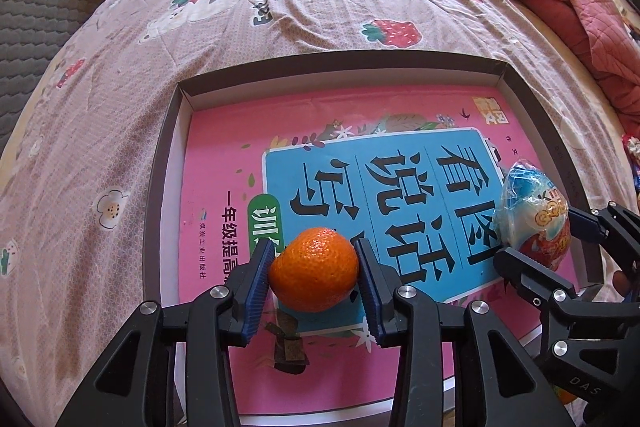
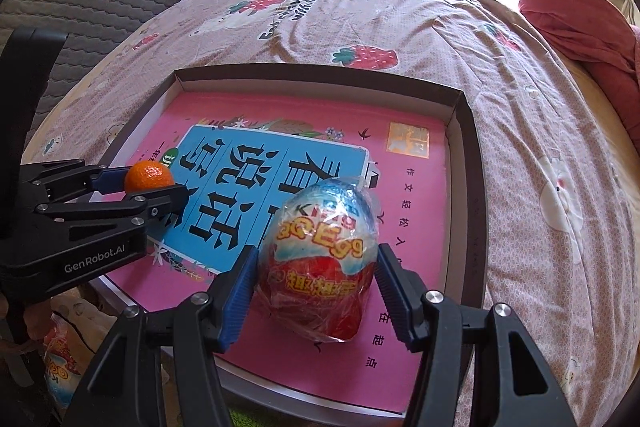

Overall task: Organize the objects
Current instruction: 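Lower the orange onto the book and open left tool while right tool releases the red egg, then withdraw both tools from the tray back toward the remaining items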

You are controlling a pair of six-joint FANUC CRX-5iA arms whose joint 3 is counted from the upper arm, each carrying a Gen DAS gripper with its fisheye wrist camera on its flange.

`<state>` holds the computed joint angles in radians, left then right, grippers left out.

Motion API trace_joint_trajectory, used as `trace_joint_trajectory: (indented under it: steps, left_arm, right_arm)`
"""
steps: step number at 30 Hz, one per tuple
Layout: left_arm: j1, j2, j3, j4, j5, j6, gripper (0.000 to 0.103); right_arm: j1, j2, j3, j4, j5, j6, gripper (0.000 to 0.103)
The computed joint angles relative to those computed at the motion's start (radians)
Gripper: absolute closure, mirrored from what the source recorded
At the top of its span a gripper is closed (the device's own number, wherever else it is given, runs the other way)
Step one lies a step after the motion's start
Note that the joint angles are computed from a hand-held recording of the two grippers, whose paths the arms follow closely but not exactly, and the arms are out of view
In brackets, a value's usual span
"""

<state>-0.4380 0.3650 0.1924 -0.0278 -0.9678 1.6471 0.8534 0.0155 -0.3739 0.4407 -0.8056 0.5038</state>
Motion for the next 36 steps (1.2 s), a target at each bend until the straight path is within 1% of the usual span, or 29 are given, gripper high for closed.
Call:
trace_joint_trajectory:
  steps: [2, 4, 7, 11, 14, 18, 19, 21, 24, 25, 29, 32, 36]
  left_arm:
    - [0.009, -0.005, -0.009, 0.018, 0.011, -0.006, 0.058]
    - [0.015, -0.011, -0.014, 0.027, 0.015, -0.006, 0.052]
    - [0.020, -0.021, -0.024, 0.040, 0.024, -0.016, 0.048]
    - [0.025, -0.038, -0.039, 0.060, 0.033, -0.024, 0.043]
    - [0.027, -0.051, -0.047, 0.071, 0.038, -0.031, 0.037]
    - [0.023, -0.071, -0.048, 0.060, 0.035, -0.024, 0.035]
    - [0.025, -0.081, -0.055, 0.063, 0.041, -0.026, 0.033]
    - [0.029, -0.100, -0.066, 0.069, 0.048, -0.023, 0.031]
    - [0.032, -0.120, -0.072, 0.069, 0.046, -0.016, 0.031]
    - [0.034, -0.127, -0.075, 0.072, 0.044, -0.015, 0.029]
    - [0.034, -0.164, -0.097, 0.079, 0.050, -0.008, 0.028]
    - [0.030, -0.198, -0.119, 0.075, 0.065, -0.001, 0.026]
    - [0.016, -0.250, -0.147, 0.042, 0.082, 0.017, 0.026]
  right_arm:
    - [0.004, -0.003, -0.004, 0.017, 0.000, -0.008, 0.044]
    - [0.006, -0.005, -0.001, 0.023, -0.009, -0.011, 0.044]
    - [0.014, -0.009, -0.008, 0.060, -0.017, -0.032, 0.044]
    - [0.017, -0.023, -0.012, 0.064, -0.017, -0.042, 0.044]
    - [0.028, -0.030, -0.018, 0.105, -0.034, -0.067, 0.043]
    - [0.036, -0.055, -0.029, 0.130, -0.028, -0.090, 0.042]
    - [0.042, -0.059, -0.032, 0.150, -0.036, -0.107, 0.042]
    - [0.057, -0.071, -0.046, 0.203, -0.052, -0.141, 0.042]
    - [0.066, -0.093, -0.053, 0.222, -0.052, -0.158, 0.041]
    - [0.071, -0.100, -0.056, 0.235, -0.057, -0.171, 0.040]
    - [0.092, -0.122, -0.073, 0.306, -0.082, -0.227, 0.038]
    - [0.102, -0.145, -0.081, 0.314, -0.082, -0.243, 0.036]
    - [0.120, -0.176, -0.094, 0.332, -0.088, -0.280, 0.035]
